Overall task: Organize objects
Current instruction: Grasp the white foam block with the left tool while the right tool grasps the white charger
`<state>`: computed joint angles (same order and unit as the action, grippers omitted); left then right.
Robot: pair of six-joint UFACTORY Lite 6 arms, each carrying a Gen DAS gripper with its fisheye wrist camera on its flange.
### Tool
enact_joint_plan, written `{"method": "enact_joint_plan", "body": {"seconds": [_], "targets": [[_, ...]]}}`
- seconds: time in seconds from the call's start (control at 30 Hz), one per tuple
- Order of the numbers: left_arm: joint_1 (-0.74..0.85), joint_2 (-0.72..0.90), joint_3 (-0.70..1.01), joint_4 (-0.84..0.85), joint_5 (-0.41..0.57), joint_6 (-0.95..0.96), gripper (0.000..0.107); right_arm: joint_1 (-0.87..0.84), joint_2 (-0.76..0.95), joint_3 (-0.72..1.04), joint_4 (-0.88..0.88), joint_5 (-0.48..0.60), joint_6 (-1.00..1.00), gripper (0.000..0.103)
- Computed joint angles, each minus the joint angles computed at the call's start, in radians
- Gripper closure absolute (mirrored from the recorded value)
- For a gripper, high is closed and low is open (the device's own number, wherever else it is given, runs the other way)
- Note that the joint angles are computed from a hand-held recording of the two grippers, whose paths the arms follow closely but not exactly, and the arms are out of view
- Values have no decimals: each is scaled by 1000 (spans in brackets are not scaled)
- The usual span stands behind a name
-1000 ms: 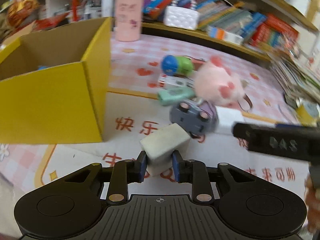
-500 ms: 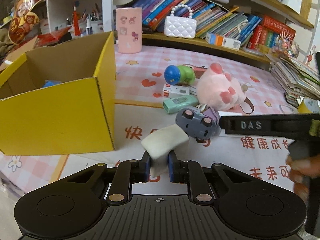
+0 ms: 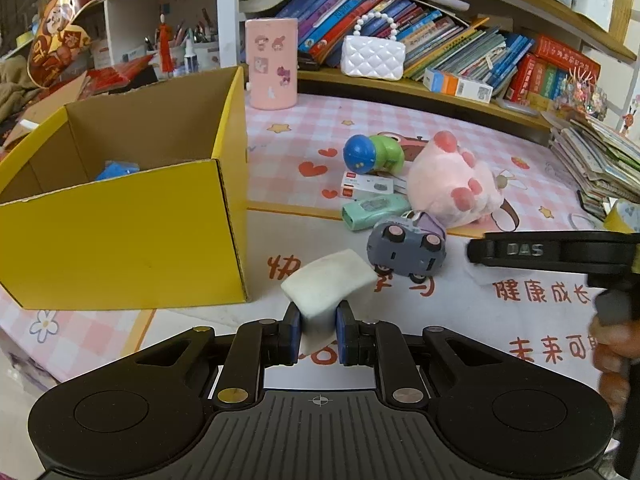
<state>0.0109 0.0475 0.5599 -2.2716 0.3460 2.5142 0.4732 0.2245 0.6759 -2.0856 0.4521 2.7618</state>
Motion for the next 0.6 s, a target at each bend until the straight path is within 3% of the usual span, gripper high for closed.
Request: {"method": "enact_joint_plan", "body": {"seconds": [0.33,0.6], "targets": [[58,-7,8,172,53,-113,91,153,-192,-109,260,62,-116,37],[218,-14,26,442,147,-239,91,373,-156,-18,495,187,-205,37]]}}
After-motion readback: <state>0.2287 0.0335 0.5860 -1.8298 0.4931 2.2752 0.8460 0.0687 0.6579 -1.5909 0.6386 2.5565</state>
